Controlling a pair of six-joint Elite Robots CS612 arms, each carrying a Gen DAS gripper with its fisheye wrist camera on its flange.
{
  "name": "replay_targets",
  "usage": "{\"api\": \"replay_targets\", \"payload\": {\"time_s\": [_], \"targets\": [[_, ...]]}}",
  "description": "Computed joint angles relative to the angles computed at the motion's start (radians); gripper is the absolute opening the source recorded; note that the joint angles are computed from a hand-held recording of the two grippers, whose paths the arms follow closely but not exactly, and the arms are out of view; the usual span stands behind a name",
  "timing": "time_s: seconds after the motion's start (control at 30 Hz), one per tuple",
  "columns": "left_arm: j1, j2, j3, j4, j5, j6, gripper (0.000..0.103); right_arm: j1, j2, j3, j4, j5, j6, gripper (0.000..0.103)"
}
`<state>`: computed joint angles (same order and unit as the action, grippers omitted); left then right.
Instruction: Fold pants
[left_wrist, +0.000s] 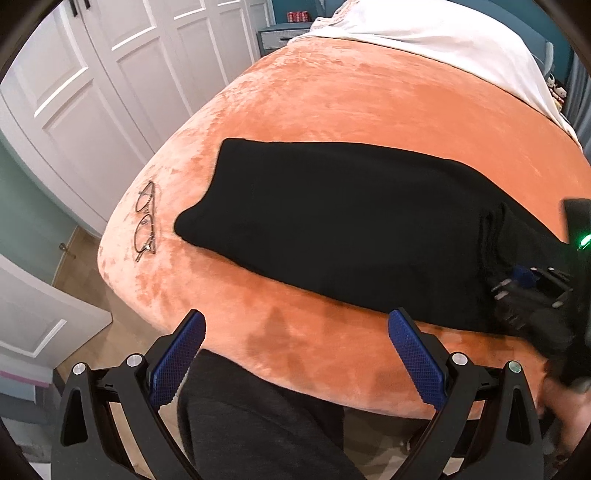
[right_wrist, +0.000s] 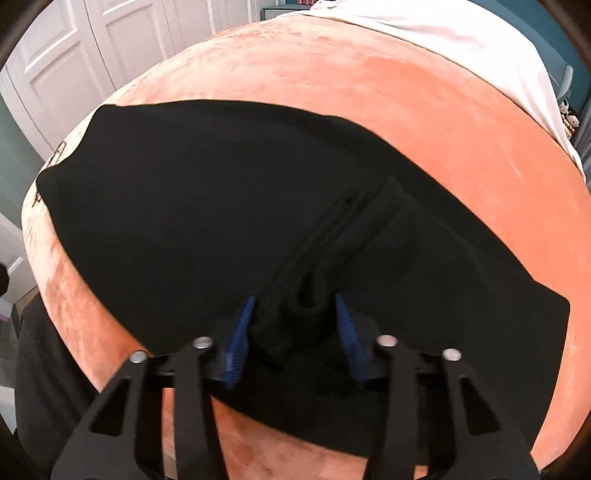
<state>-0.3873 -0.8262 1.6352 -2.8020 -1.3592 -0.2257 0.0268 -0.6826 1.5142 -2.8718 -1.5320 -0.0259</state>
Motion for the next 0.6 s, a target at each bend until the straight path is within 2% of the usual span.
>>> {"api": "replay_targets", "payload": {"time_s": [0.03, 0.1, 0.17, 0.2, 0.23, 0.37, 0.43, 0.5, 0.6], "targets": [[0.003, 0.001, -0.001, 0.003, -0.001, -0.005, 0.098, -0.008, -0.007, 0.002, 0.006, 0.022, 0.026, 0.023], [0.01, 0.007, -0.009, 0.014, -0.012, -0.022, 0.098, -0.027, -0.023, 0.012, 0.014, 0.097, 0.095, 0.022], [0.016, 0.011, -0.017, 0.034, -0.029, -0.037, 0.098, -0.038, -0.034, 0.018, 0.024, 0.154, 0.122, 0.032], [0.019, 0.012, -0.022, 0.045, -0.043, -0.041, 0.098, -0.044, -0.035, 0.012, 0.058, 0.179, 0.108, 0.05], [0.021, 0.012, -0.023, 0.05, -0.049, -0.043, 0.098, -0.052, -0.034, 0.014, 0.085, 0.215, 0.094, 0.054], [0.019, 0.006, -0.006, 0.015, -0.018, -0.03, 0.098, -0.076, -0.071, 0.097, -0.04, 0.245, 0.13, 0.054], [0.02, 0.01, -0.01, 0.027, -0.02, -0.035, 0.098, -0.083, -0.09, 0.134, -0.1, 0.233, 0.144, 0.054], [0.021, 0.015, -0.018, 0.046, -0.041, -0.038, 0.098, -0.082, -0.099, 0.145, -0.117, 0.206, 0.142, 0.054], [0.014, 0.013, -0.016, 0.048, -0.038, -0.028, 0.098, -0.072, -0.082, 0.112, -0.082, 0.159, 0.109, 0.043]]}}
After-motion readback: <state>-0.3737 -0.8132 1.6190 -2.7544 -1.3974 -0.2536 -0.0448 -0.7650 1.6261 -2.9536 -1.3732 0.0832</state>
